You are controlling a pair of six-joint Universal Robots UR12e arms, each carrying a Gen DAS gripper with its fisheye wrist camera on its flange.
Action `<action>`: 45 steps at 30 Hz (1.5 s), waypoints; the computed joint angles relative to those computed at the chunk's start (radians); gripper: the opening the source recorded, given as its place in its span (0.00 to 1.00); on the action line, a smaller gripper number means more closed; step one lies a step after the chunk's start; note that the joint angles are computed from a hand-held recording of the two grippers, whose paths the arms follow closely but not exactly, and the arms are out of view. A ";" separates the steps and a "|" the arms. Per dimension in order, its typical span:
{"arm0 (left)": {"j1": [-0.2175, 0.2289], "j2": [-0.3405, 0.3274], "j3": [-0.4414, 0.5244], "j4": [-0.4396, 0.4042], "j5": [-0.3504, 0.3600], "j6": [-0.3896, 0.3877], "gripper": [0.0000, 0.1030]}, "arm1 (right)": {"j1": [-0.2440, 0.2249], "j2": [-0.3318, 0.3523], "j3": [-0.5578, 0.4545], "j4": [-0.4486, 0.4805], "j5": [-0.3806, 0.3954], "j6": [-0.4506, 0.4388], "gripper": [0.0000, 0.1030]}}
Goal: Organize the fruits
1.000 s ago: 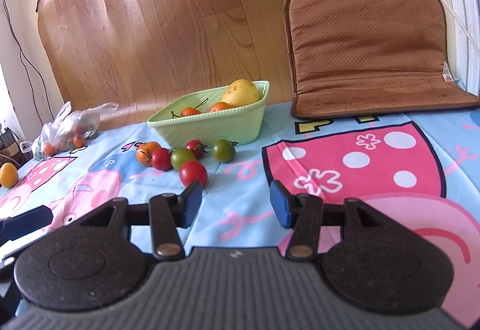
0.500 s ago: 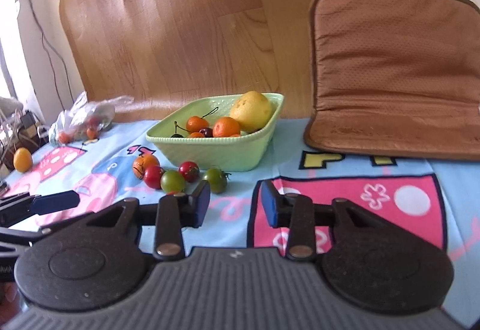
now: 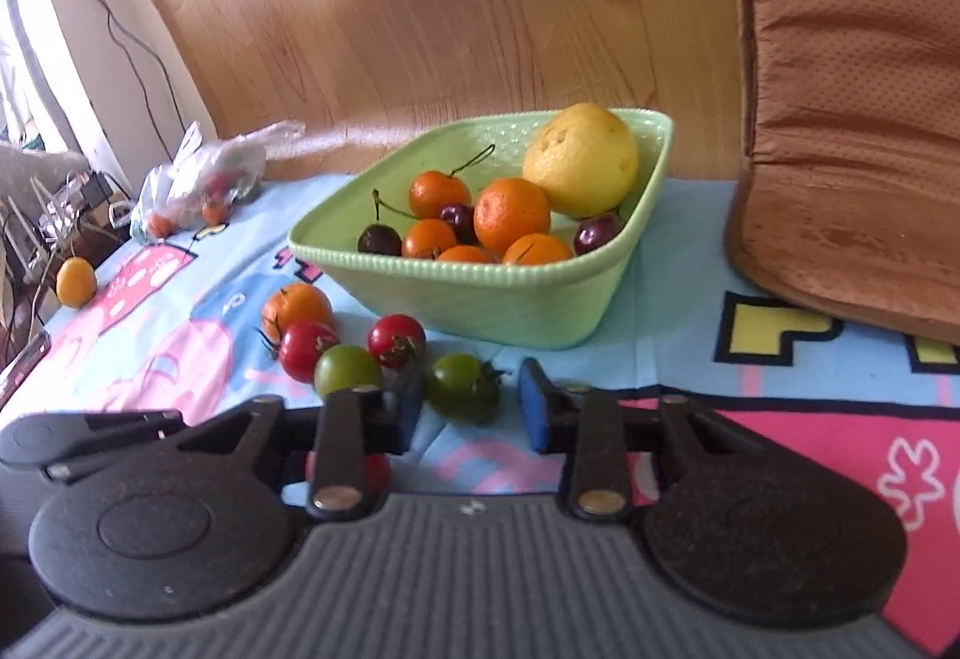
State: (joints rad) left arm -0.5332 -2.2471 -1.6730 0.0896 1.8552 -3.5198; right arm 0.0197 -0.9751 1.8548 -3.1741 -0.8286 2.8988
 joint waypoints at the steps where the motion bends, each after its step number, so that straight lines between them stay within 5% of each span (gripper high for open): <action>1: 0.001 0.007 -0.012 0.007 -0.006 -0.012 0.28 | -0.007 -0.008 0.007 0.013 0.016 -0.011 0.29; 4: 0.010 0.040 -0.078 0.138 -0.057 -0.026 0.28 | -0.041 -0.043 0.055 -0.032 0.096 -0.008 0.29; 6: 0.015 0.048 -0.078 0.180 -0.037 0.001 0.28 | -0.048 -0.046 0.066 -0.151 0.112 0.014 0.29; 10: 0.049 0.030 0.002 0.142 -0.028 0.044 0.29 | -0.022 -0.004 0.003 -0.292 0.052 0.123 0.29; 14: 0.073 -0.031 0.104 0.071 0.008 0.094 0.31 | 0.015 0.060 -0.063 -0.353 -0.066 0.169 0.30; 17: 0.074 -0.041 0.115 0.018 0.067 0.058 0.35 | 0.008 0.082 -0.073 -0.354 -0.076 0.214 0.40; 21: 0.057 0.025 -0.024 0.163 0.059 0.011 0.38 | -0.011 0.078 -0.055 -0.459 -0.003 0.246 0.40; 24: 0.010 0.078 -0.139 0.219 0.147 -0.016 0.43 | -0.015 0.054 -0.030 -0.427 0.099 0.217 0.40; 27: -0.039 0.113 -0.215 0.176 0.247 -0.068 0.44 | -0.004 0.000 0.031 -0.272 0.182 0.052 0.40; 30: -0.064 0.130 -0.266 0.166 0.271 -0.134 0.44 | 0.007 -0.062 0.117 -0.128 0.198 -0.112 0.40; 33: -0.075 0.129 -0.281 0.161 0.287 -0.150 0.45 | 0.006 -0.108 0.192 -0.071 0.194 -0.163 0.40; 45: -0.071 0.122 -0.290 0.212 0.280 -0.154 0.49 | -0.008 -0.092 0.280 -0.395 0.063 0.198 0.40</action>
State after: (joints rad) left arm -0.6040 -2.1254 -1.9625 0.3014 2.1351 -3.6739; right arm 0.0120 -1.0673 2.1348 -3.5693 -0.7652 3.0964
